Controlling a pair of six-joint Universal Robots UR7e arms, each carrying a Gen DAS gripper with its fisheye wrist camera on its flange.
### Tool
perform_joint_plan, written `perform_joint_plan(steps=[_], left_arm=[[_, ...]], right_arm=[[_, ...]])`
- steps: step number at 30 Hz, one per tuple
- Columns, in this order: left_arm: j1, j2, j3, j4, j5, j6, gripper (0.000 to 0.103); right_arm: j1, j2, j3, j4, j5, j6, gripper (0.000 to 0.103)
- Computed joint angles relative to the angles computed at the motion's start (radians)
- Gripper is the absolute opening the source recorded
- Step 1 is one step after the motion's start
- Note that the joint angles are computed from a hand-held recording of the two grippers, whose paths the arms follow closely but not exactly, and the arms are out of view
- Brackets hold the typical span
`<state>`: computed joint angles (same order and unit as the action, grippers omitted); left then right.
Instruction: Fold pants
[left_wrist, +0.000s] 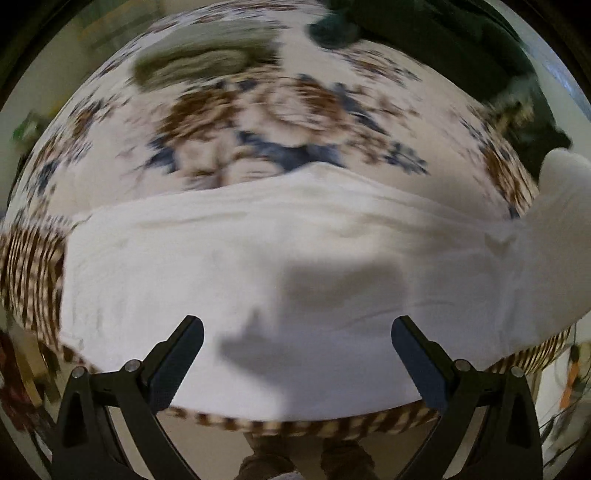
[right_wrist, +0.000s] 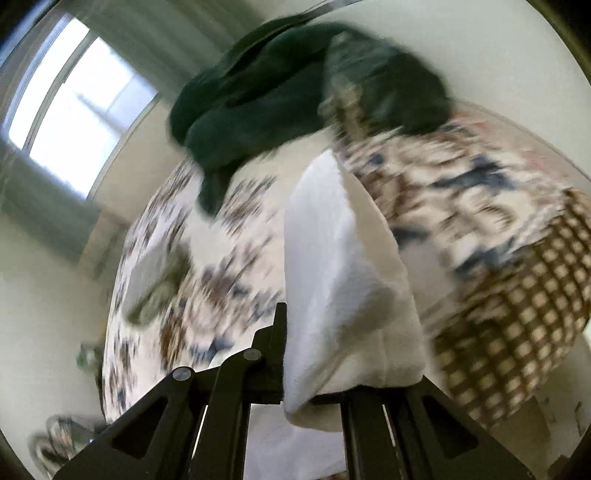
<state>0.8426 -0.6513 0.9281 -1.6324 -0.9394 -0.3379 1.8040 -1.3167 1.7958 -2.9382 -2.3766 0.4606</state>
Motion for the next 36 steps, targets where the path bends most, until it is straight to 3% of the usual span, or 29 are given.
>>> perform_joint_plan(steps=[6,9,11,12,14,15,17,19,21,24,30,32,33,35,36], left_arm=[[0.066,-0.085,0.04,0.032,0.109,-0.136,0.103],[0.098,-0.114,0.056,0.071,0.124,-0.183,0.103],[0.111,-0.133,0.073,0.085,0.129,-0.202,0.103],[0.115,-0.141,0.079,0.093,0.132,-0.212,0.103],[0.117,-0.153,0.088,0.103,0.142,-0.236,0.103],[0.115,-0.17,0.11,0.091,0.155,-0.254,0.103],[0.111,-0.188,0.131,0.087,0.165,-0.288,0.103],[0.109,-0.186,0.128,0.098,0.146,-0.32,0.103],[0.105,-0.162,0.103,0.098,0.102,-0.32,0.103],[0.095,-0.1,0.038,0.08,0.05,-0.27,0.103],[0.083,0.099,-0.128,0.02,0.009,-0.156,0.101],[0.085,0.146,-0.163,0.013,0.023,-0.137,0.094],[0.086,0.173,-0.183,0.013,0.036,-0.128,0.084],[0.09,0.21,-0.205,0.009,0.058,-0.094,0.076],[0.091,0.206,-0.186,-0.035,0.052,-0.051,0.061]], right_arm=[[0.0,0.217,-0.031,-0.002,0.152,0.059,0.008],[0.006,0.328,-0.069,0.054,0.139,0.049,0.008],[0.002,0.38,-0.103,0.132,0.128,0.061,0.02],[-0.002,0.406,-0.132,0.208,0.135,0.071,0.035],[-0.009,0.422,-0.146,0.252,0.201,0.056,0.054],[-0.009,0.42,-0.139,0.244,0.24,0.035,0.055],[-0.021,0.401,-0.116,0.222,0.399,-0.018,0.056],[-0.024,0.364,-0.093,0.238,0.46,-0.03,0.057],[-0.015,0.306,-0.048,0.219,0.416,-0.031,0.058],[-0.011,0.198,0.018,0.223,0.287,-0.002,0.066],[-0.073,0.054,0.047,0.402,0.102,0.096,0.068],[-0.096,0.037,0.037,0.502,0.027,0.141,0.073],[-0.118,0.028,0.028,0.568,0.025,0.175,0.074],[-0.168,0.022,0.018,0.608,0.096,0.177,0.074],[-0.184,0.024,0.012,0.638,0.106,0.188,0.074]])
